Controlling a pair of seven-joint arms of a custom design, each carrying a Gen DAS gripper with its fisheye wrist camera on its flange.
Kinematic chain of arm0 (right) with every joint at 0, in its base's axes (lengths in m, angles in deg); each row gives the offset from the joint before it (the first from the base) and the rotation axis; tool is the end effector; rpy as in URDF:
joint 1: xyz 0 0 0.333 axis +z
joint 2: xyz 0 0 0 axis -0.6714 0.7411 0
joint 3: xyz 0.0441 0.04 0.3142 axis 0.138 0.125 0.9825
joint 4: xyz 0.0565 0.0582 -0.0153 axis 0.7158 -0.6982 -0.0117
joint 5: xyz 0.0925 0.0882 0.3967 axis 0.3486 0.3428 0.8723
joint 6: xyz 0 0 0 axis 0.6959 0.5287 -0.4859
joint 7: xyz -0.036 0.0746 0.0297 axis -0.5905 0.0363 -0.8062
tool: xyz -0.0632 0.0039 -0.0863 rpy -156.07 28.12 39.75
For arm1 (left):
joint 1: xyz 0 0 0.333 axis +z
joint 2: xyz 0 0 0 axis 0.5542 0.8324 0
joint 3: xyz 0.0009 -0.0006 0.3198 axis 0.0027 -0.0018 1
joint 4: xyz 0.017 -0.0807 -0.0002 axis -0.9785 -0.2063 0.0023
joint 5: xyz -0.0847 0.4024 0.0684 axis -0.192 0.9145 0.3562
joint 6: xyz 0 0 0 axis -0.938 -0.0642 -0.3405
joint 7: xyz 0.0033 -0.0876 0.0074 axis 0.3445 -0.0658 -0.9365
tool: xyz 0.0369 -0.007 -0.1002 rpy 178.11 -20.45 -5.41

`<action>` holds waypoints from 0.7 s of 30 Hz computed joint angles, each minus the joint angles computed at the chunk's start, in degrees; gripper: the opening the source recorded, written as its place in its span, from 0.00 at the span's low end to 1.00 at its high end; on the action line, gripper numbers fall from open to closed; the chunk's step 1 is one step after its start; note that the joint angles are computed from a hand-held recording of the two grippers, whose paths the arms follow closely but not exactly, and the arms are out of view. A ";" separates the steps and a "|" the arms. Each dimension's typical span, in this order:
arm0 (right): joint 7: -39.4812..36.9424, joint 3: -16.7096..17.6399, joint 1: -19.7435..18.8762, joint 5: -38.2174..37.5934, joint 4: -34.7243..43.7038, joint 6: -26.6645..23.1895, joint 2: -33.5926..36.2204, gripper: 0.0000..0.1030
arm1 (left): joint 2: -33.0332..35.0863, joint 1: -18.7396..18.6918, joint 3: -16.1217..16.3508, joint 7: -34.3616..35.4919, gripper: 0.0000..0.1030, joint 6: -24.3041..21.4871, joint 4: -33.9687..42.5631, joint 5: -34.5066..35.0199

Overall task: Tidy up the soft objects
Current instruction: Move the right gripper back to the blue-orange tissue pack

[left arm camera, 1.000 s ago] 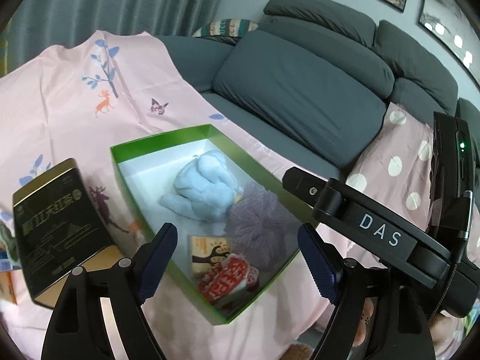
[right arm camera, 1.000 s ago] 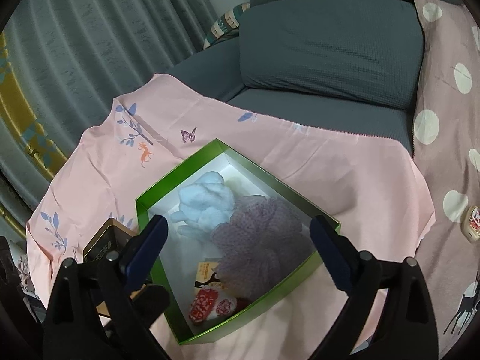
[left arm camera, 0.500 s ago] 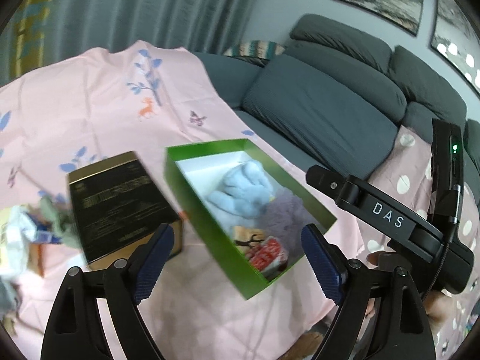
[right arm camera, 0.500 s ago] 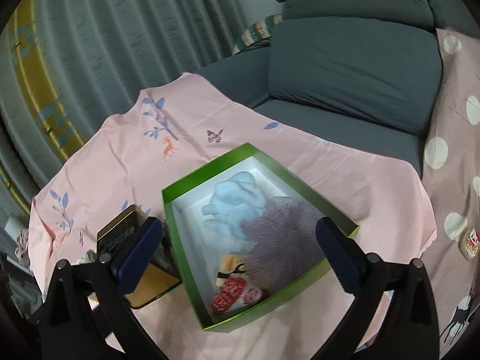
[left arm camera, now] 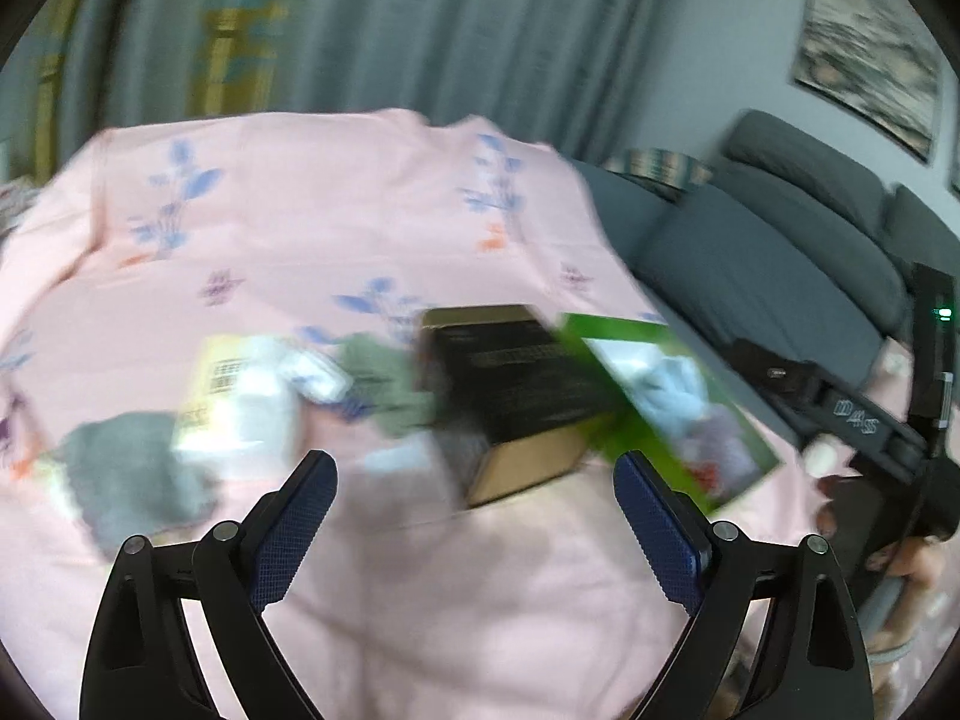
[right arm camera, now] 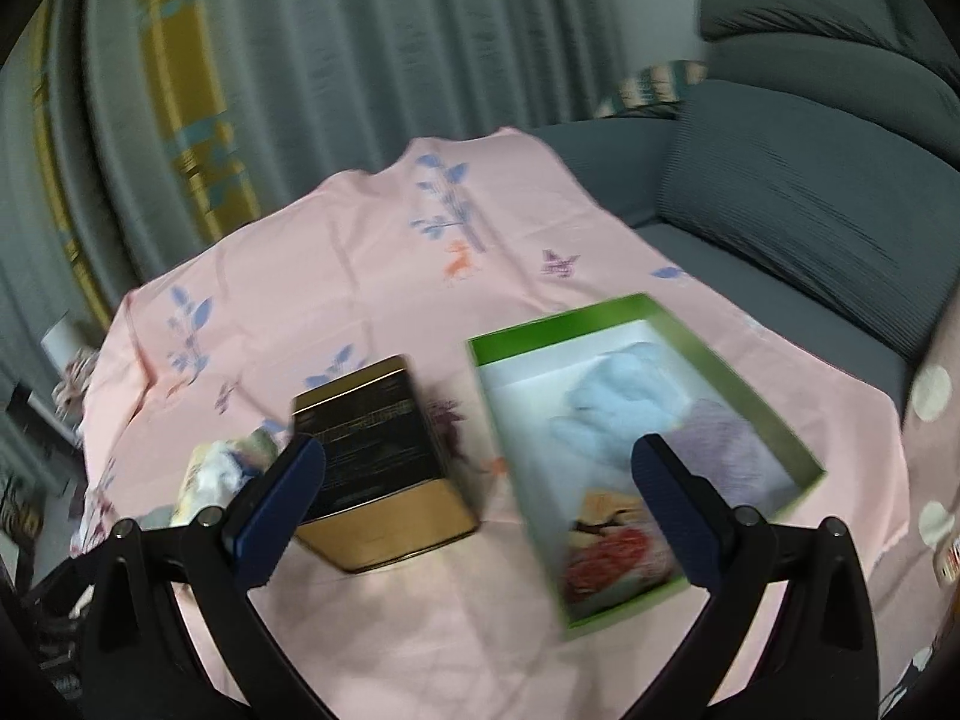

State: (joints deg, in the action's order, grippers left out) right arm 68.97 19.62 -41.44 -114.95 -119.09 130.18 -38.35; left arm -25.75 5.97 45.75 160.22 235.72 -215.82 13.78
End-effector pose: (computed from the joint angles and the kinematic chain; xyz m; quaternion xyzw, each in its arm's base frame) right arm 0.4248 0.2342 0.5529 -0.5426 0.7125 -0.2881 0.3391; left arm 0.4235 -0.1980 0.5205 -0.5893 0.6777 -0.4109 0.1568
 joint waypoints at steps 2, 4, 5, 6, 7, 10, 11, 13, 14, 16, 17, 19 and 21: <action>-1.64 -0.10 1.15 0.11 1.12 1.15 1.70 0.99 | -2.04 4.45 -1.95 -2.65 0.91 -0.64 -2.21 1.61; -2.98 -0.45 2.36 0.56 1.98 2.99 3.33 0.99 | -4.49 9.22 -3.98 -5.66 0.91 -1.31 -4.86 4.06; -3.55 -0.69 2.97 0.99 2.31 3.95 4.05 0.99 | -6.03 12.88 -5.82 -7.74 0.91 -1.65 -6.62 6.15; -4.88 -1.39 4.11 1.97 2.63 5.56 5.09 0.99 | -7.01 15.19 -6.88 -9.38 0.91 -1.87 -7.78 7.80; -5.70 -1.67 4.76 2.71 2.86 6.48 5.70 0.99 | -7.84 17.57 -8.01 -11.24 0.91 -1.85 -8.90 9.42; -9.52 -3.47 7.72 7.12 3.48 10.63 8.50 0.99 | -9.80 20.54 -6.89 -14.59 0.91 -0.01 -12.78 11.67; -10.80 -3.95 8.79 8.95 4.02 11.83 9.86 0.99 | -10.04 20.97 -5.69 -15.58 0.91 1.11 -14.14 11.74; -12.46 -4.07 9.74 11.13 4.93 13.27 11.85 0.99 | -9.98 21.92 -4.68 -17.16 0.91 2.31 -15.36 12.36; -13.54 -4.32 10.57 12.33 5.32 13.79 12.73 0.99 | -9.56 22.67 -4.60 -18.13 0.91 2.54 -15.62 12.64; -17.56 -5.92 13.54 16.11 6.59 14.54 15.14 0.98 | -9.07 22.42 -2.67 -18.37 0.91 2.53 -16.11 12.98; -19.92 -6.88 15.19 18.31 7.35 14.54 16.27 0.95 | -8.81 21.89 -1.32 -18.28 0.91 2.56 -16.29 12.77; -25.47 -8.51 18.48 22.51 10.17 13.15 19.17 0.87 | -8.70 21.27 0.81 -18.10 0.91 1.66 -16.44 12.08; -31.27 -9.58 20.78 24.74 14.85 9.15 22.71 0.75 | -8.41 22.17 1.24 -18.51 0.91 2.59 -16.90 11.75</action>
State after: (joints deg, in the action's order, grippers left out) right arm 37.70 10.04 -20.66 -90.21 -104.25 139.33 -15.64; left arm -34.16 28.15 46.99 141.71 238.32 -232.72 25.53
